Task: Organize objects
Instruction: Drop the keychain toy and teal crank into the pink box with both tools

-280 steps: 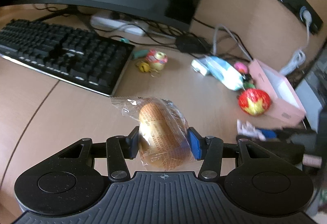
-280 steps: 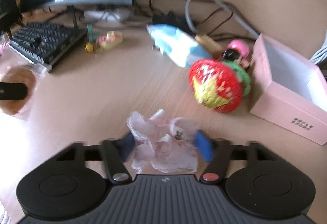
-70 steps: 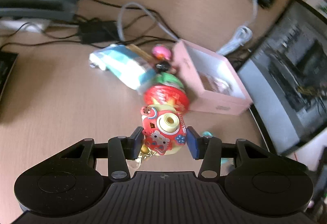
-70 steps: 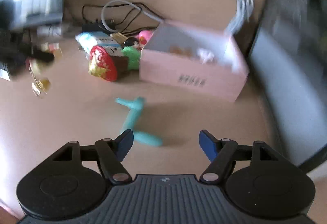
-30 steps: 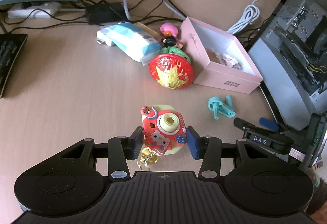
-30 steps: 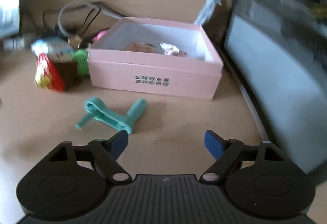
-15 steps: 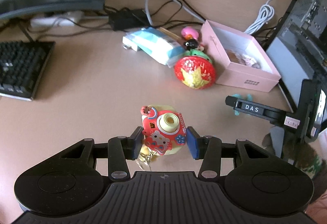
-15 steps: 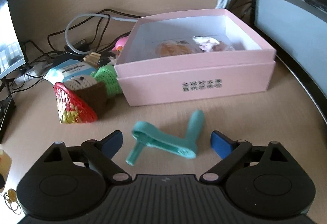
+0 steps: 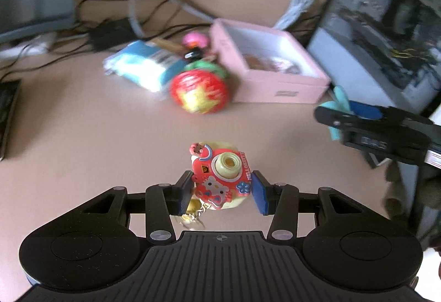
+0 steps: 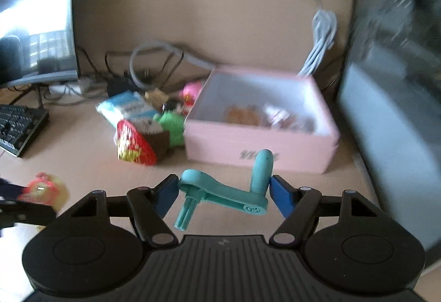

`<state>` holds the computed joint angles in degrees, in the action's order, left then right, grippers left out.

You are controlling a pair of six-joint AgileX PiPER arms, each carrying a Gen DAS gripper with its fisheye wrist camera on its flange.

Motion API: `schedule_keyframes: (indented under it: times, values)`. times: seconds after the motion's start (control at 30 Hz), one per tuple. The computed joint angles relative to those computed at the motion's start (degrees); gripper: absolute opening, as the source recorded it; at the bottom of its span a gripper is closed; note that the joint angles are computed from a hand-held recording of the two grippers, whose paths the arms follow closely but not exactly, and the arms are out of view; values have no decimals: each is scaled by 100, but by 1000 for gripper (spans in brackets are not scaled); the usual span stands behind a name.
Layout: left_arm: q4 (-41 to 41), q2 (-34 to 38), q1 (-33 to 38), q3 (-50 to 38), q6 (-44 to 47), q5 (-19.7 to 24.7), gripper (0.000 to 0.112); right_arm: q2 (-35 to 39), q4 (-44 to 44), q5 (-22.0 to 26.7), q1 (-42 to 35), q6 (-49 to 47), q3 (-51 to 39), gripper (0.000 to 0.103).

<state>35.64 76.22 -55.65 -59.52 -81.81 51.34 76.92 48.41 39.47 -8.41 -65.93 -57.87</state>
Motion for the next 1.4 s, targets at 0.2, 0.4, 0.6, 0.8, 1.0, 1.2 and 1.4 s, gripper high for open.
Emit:
schedule_keyframes:
  times: [0.2, 0.4, 0.6, 0.8, 1.0, 1.2, 1.4]
  values:
    - [-71, 798, 882, -1417, 1338, -765, 50, -516, 389, 765, -1049, -558, -64, 73]
    - [-565, 2434, 1916, -3748, 2705, -1438, 50, -717, 730, 800, -1491, -1041, 171, 73]
    - [-2051, 4955, 2683, -7032, 4112, -276, 51, -497, 627, 735, -1546, -1038, 199, 73]
    - [-2436, 5397, 2975, -6950, 3458, -144, 48, -152, 617, 645, -1476, -1151, 25, 73]
    - [-1735, 4003, 2938, -4640, 2526, -2004, 48, 443, 672, 415, -1041, -961, -648, 73]
    - [1673, 1989, 2253, -2014, -670, -2393, 49, 1228, 872, -348, -151, -506, -1624, 73]
    - [3118, 887, 1281, -140, -3020, -1014, 49, 2661, -157, -906, 759, 1412, -3502, 74]
